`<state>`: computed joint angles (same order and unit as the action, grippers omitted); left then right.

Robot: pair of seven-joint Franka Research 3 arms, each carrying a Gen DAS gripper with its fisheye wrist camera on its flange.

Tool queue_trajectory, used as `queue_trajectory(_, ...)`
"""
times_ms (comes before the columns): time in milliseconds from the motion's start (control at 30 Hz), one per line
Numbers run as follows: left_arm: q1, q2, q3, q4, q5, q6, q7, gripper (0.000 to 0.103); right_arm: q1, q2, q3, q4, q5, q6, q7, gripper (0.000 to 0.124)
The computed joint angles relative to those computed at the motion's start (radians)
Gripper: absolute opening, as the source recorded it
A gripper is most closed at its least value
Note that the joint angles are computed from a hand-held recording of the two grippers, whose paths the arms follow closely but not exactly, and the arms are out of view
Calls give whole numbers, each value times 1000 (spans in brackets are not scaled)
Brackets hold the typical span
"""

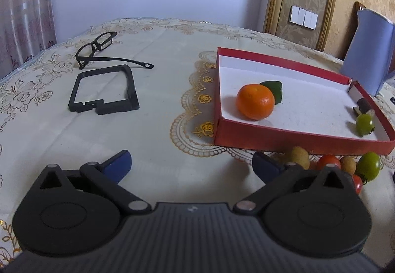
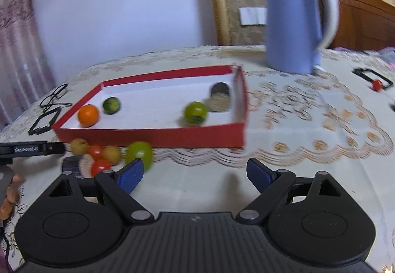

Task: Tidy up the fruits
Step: 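Grasp another green tomato with the right gripper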

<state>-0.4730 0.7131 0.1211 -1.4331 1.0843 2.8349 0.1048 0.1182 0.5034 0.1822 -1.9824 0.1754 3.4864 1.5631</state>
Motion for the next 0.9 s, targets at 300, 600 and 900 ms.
queue_trajectory(300,-6,10,-10,17,-13,-44,50,103,98,52,-53,101,42,-43,-57,91)
queue_trajectory(600,-6,9,-11,16,-12,-49,56,103,131,102,-71,187,109,-115,-113,64)
queue_trajectory(900,-6,9,-12,15,-10,-50,55,103,94,103,-18,159,80,-41,-138,33)
